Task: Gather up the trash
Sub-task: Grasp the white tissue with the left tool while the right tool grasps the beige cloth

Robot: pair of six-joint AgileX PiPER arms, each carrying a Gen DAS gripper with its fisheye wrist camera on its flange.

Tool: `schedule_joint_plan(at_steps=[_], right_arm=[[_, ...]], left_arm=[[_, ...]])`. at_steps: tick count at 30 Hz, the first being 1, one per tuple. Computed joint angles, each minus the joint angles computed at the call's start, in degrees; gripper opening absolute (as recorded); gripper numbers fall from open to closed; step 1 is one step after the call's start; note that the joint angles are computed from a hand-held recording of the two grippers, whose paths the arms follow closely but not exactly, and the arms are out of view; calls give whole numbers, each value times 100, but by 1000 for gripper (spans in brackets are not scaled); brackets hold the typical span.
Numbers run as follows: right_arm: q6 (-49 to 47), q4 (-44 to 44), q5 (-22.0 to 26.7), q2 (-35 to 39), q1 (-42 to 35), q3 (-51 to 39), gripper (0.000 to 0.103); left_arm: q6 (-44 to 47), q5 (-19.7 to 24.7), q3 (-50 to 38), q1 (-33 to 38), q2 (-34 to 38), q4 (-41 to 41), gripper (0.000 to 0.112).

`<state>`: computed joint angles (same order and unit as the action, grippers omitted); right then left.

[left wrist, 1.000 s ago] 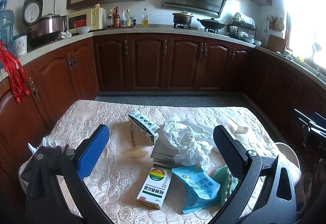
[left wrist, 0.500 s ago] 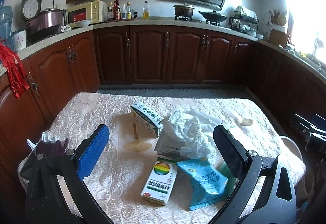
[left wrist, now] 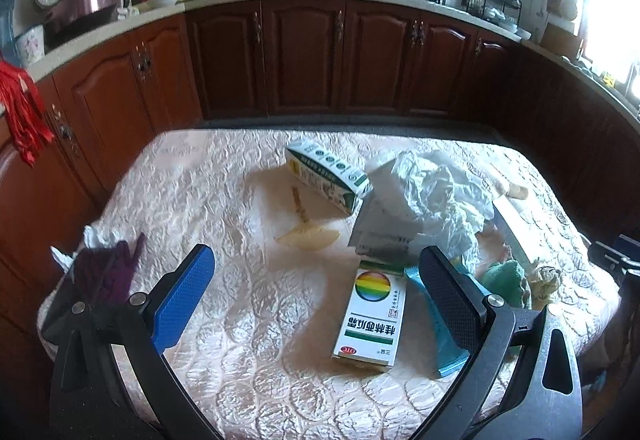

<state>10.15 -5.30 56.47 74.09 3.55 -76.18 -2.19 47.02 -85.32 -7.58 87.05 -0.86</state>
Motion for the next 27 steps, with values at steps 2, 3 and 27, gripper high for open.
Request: schedule_joint_plan(at_steps=[2,3,27], right_arm=[[-159,243,2,56,-178,54,102],[-224,320,-21,64,-259,106,102],[-2212,2061,42,954,-1588,556,61]], left_arm=[[56,62,-96,23,127,-173,102],[50,78,-156,2,189,-199,102],[-41,1899,-4469,-1091,3417,-19,60]])
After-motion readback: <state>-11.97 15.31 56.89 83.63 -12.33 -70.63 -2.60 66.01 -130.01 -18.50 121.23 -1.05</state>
